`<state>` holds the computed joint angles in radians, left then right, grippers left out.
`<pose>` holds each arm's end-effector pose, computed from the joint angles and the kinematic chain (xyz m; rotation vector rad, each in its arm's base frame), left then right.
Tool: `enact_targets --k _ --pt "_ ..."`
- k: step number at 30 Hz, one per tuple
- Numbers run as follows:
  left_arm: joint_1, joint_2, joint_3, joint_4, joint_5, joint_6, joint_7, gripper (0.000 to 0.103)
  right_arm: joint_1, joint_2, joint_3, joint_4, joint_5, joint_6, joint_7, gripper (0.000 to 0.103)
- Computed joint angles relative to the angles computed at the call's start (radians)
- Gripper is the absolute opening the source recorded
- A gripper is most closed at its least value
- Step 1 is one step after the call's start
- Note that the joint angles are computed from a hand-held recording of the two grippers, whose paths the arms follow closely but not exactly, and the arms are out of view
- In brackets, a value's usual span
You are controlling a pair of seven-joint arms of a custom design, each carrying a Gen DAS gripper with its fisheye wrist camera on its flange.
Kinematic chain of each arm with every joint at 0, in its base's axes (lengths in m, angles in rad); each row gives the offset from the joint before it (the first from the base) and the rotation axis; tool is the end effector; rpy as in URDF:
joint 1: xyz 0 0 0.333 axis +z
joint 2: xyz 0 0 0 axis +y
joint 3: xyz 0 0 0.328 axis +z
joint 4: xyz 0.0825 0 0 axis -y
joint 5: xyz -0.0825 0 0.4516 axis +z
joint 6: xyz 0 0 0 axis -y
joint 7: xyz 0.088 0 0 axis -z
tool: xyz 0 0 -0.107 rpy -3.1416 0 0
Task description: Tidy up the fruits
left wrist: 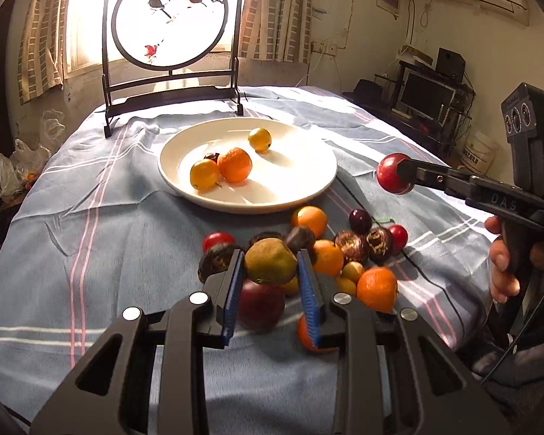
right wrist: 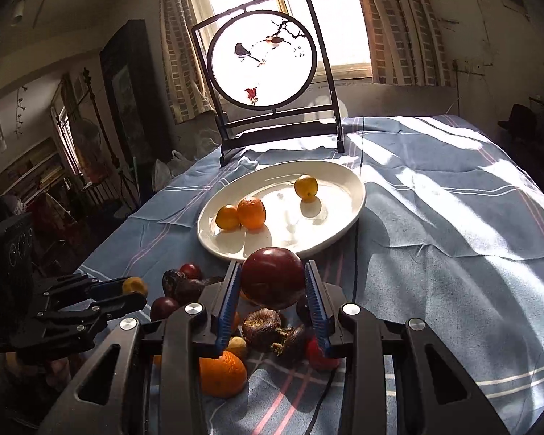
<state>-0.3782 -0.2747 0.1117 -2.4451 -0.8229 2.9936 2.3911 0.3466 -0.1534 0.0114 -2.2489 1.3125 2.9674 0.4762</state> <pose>0.5309 -0.0892 0.4548 -1.4877 2.0383 -1.0381 0.5632 0.1405 0.4697 -1.6967 1.3357 -0.4069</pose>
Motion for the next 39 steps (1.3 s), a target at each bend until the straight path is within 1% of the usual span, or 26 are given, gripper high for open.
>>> enact_targets --k 1,4,6,7,9,10,11,12,13,14,15,16,18,19,20,23,25,27,29,31,33,34,35,37,39 --pt "-0.007 0.028 0.012 0.038 -0.012 -0.018 0.007 0.029 -0.007 0.023 -0.003 0.028 -0.023 -0.020 0.030 0.036" --pt "0.032 0.130 -0.013 0.159 -0.015 -0.069 -0.012 0.029 -0.036 0.107 0.005 0.116 -0.128 -0.057 0.153 0.036" --pt "0.078 0.203 -0.048 0.234 0.070 -0.091 -0.101 0.029 -0.055 0.168 0.018 0.173 -0.217 -0.064 0.242 0.036" --pt "0.099 0.240 -0.061 0.275 0.113 -0.118 -0.148 0.029 -0.064 0.196 0.024 0.199 -0.264 -0.066 0.291 0.036" --pt "0.130 0.306 -0.082 0.343 0.218 -0.149 -0.250 0.029 -0.083 0.241 0.038 0.245 -0.315 -0.087 0.341 0.038" --pt "0.140 0.331 -0.089 0.366 0.276 -0.158 -0.308 0.029 -0.093 0.254 0.049 0.258 -0.311 -0.083 0.341 0.038" --pt "0.150 0.347 -0.093 0.384 0.327 -0.168 -0.364 0.034 -0.103 0.256 0.061 0.262 -0.287 -0.076 0.325 0.042" --pt "0.162 0.352 -0.099 0.390 0.345 -0.175 -0.399 0.041 -0.113 0.250 0.073 0.258 -0.247 -0.071 0.292 0.045" --pt "0.179 0.344 -0.114 0.382 0.309 -0.174 -0.384 0.046 -0.120 0.237 0.082 0.247 -0.211 -0.069 0.253 0.045" --pt "0.196 0.326 -0.132 0.363 0.258 -0.161 -0.346 0.055 -0.121 0.221 0.086 0.230 -0.193 -0.060 0.224 0.045" --pt "0.208 0.302 -0.147 0.335 0.236 -0.136 -0.321 0.060 -0.118 0.201 0.087 0.206 -0.182 -0.042 0.199 0.045" --pt "0.219 0.274 -0.161 0.303 0.223 -0.115 -0.298 0.061 -0.112 0.180 0.087 0.179 -0.165 -0.022 0.170 0.045" --pt "0.238 0.211 -0.184 0.240 0.142 -0.112 -0.203 0.061 -0.099 0.136 0.078 0.122 -0.101 -0.002 0.098 0.046" --pt "0.238 0.177 -0.185 0.205 0.106 -0.117 -0.157 0.061 -0.093 0.113 0.069 0.094 -0.059 -0.006 0.060 0.046" --pt "0.235 0.143 -0.183 0.167 0.097 -0.116 -0.134 0.061 -0.085 0.092 0.059 0.068 -0.018 -0.007 0.028 0.046" --pt "0.205 0.053 -0.153 0.056 0.097 -0.113 -0.102 0.061 -0.060 0.039 0.030 -0.001 0.118 0.008 -0.086 0.048" --pt "0.194 0.016 -0.141 -0.002 0.138 -0.111 -0.129 0.061 -0.050 0.018 0.018 -0.031 0.194 0.019 -0.146 0.049" --pt "0.195 0.000 -0.144 -0.042 0.203 -0.096 -0.178 0.061 -0.050 0.004 0.010 -0.052 0.223 0.008 -0.160 0.050" --pt "0.176 0.006 -0.129 -0.054 0.226 -0.081 -0.204 0.060 -0.049 -0.003 0.009 -0.061 0.246 0.001 -0.182 0.050" --pt "0.152 0.022 -0.111 -0.049 0.236 -0.066 -0.231 0.056 -0.046 -0.002 0.015 -0.061 0.266 0.021 -0.204 0.050" --pt "0.118 0.043 -0.089 -0.041 0.215 -0.020 -0.226 0.056 -0.044 0.000 0.021 -0.059 0.274 0.038 -0.223 0.050" --pt "0.113 0.057 -0.086 -0.033 0.218 -0.001 -0.239 0.056 -0.043 0.001 0.024 -0.060 0.275 0.046 -0.230 0.050" --pt "0.099 0.070 -0.071 -0.020 0.200 0.000 -0.234 0.056 -0.042 0.000 0.025 -0.061 0.273 0.048 -0.233 0.050" --pt "0.068 0.093 -0.037 0.008 0.115 -0.017 -0.184 0.056 -0.041 -0.002 0.026 -0.065 0.269 0.046 -0.238 0.050" --pt "0.080 0.096 -0.041 0.021 0.066 -0.054 -0.158 0.056 -0.040 -0.007 0.023 -0.070 0.264 0.035 -0.241 0.050"
